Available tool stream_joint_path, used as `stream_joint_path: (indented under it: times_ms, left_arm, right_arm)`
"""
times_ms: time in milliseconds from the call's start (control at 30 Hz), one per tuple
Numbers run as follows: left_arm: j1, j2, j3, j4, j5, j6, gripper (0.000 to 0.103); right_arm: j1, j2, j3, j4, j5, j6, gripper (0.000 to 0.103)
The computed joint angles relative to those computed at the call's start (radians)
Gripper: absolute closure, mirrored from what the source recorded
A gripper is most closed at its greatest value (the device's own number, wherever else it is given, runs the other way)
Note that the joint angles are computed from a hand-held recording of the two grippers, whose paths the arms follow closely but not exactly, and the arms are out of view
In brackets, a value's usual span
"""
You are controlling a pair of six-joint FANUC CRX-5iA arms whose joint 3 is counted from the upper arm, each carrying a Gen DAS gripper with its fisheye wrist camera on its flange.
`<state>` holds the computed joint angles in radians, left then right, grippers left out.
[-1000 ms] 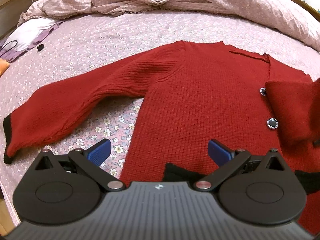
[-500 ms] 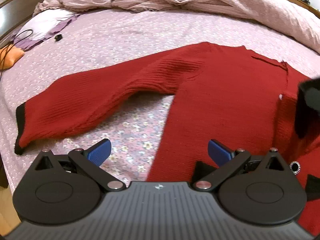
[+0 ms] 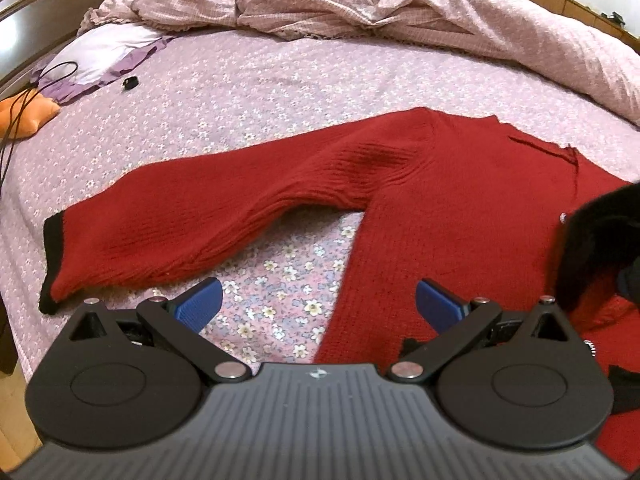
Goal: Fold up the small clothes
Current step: 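Lay the sleeve across the cardigan front and open the right tool, then close the left tool on the black cuff of the folded sleeve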
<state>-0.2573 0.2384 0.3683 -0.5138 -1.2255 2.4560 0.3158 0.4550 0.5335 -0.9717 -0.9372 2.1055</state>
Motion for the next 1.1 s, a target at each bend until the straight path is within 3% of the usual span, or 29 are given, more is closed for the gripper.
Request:
stream_joint_path:
  times_ms: [133, 333, 567, 1000, 1100]
  left_arm:
    - [-0.008, 0.002, 0.01, -0.006, 0.005, -0.001, 0.0]
    - [-0.011, -0.002, 0.01, -0.014, 0.016, 0.0, 0.0]
    - [0.018, 0.023, 0.01, 0.025, 0.098, -0.068, 0.0]
    - [0.068, 0.127, 0.059, 0.159, 0.16, -0.213, 0.0]
    - [0.068, 0.142, 0.063, 0.158, 0.171, -0.234, 0.007]
  right_arm:
    - [-0.016, -0.027, -0.017, -0.027, -0.03, 0.068, 0.035]
    - [0.0, -0.065, -0.055, 0.071, 0.081, -0.032, 0.034]
    - [0.049, -0.046, -0.073, 0.402, 0.245, -0.339, 0.034]
    - [0.035, 0.108, 0.086, 0.744, 0.193, -0.574, 0.034]
    - [0.039, 0.16, 0.149, 0.807, 0.16, -0.609, 0.034]
